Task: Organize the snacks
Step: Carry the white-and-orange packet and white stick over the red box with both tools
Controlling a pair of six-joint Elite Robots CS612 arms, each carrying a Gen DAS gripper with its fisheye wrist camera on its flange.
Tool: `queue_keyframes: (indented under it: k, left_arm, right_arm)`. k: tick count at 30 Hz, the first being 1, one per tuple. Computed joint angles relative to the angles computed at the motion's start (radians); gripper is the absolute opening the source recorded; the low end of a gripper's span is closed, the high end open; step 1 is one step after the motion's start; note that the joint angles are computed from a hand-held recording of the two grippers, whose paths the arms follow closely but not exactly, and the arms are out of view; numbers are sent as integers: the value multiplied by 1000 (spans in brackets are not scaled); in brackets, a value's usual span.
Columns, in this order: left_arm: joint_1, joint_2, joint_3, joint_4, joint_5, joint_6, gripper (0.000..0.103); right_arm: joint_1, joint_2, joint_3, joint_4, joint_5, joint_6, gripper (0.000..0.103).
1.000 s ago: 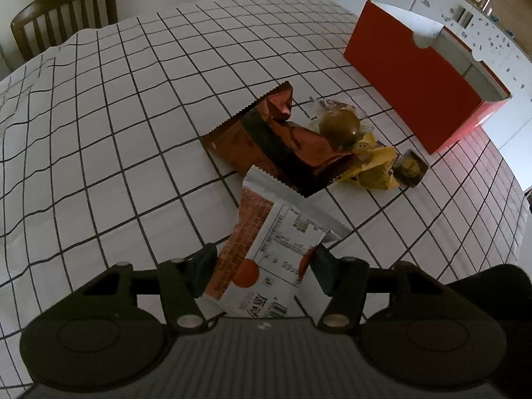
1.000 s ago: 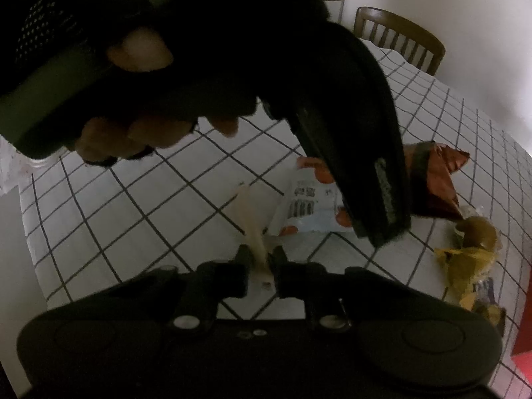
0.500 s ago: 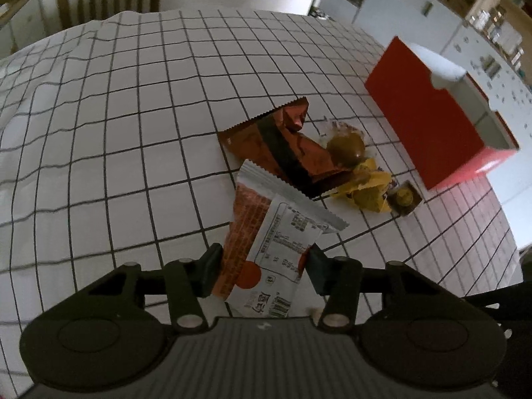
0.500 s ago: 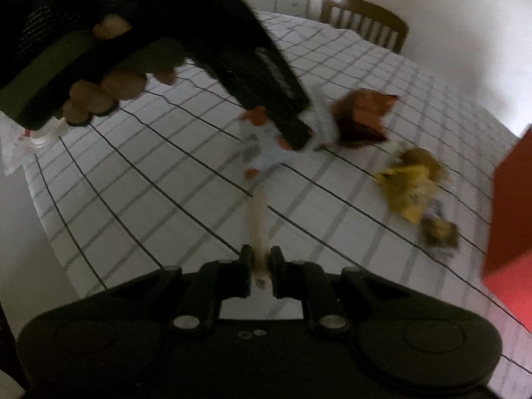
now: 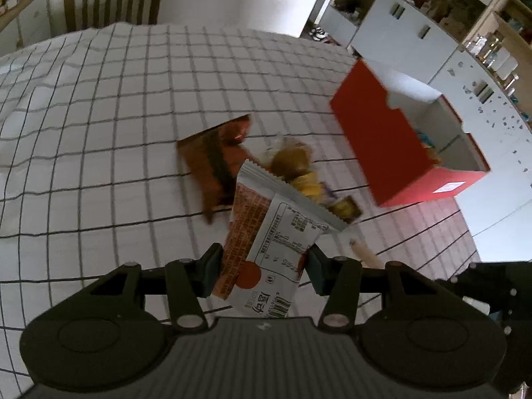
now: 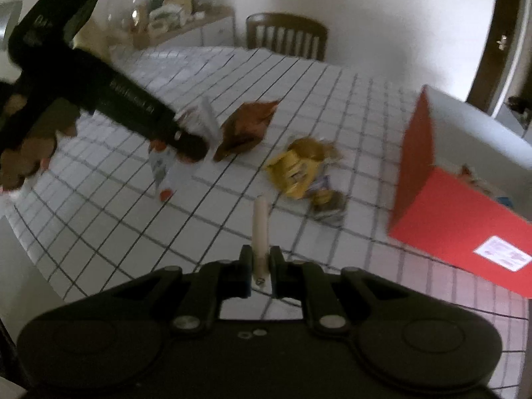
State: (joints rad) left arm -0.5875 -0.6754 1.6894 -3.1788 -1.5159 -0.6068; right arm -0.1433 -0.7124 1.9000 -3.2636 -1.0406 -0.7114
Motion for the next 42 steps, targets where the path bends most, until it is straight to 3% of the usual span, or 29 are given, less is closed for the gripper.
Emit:
queue_keyframes:
  k: [10,20,32,42]
  left_arm:
    - [-55,-23,-60,38,60,-5,52]
    - [-100,9,-198,82,76,18,52]
    - [-126,115,-448,225,90,26,52]
    - [-123,237,-707,469,164,-21,52]
  right_arm:
    - [-73,-38,-7,-70,82,95,10]
    - [-133,-36,-69,-97,123,152,10]
    - [-188,6,-172,-78,128,172,10]
    - [-204,69,-297,25,63,212,10]
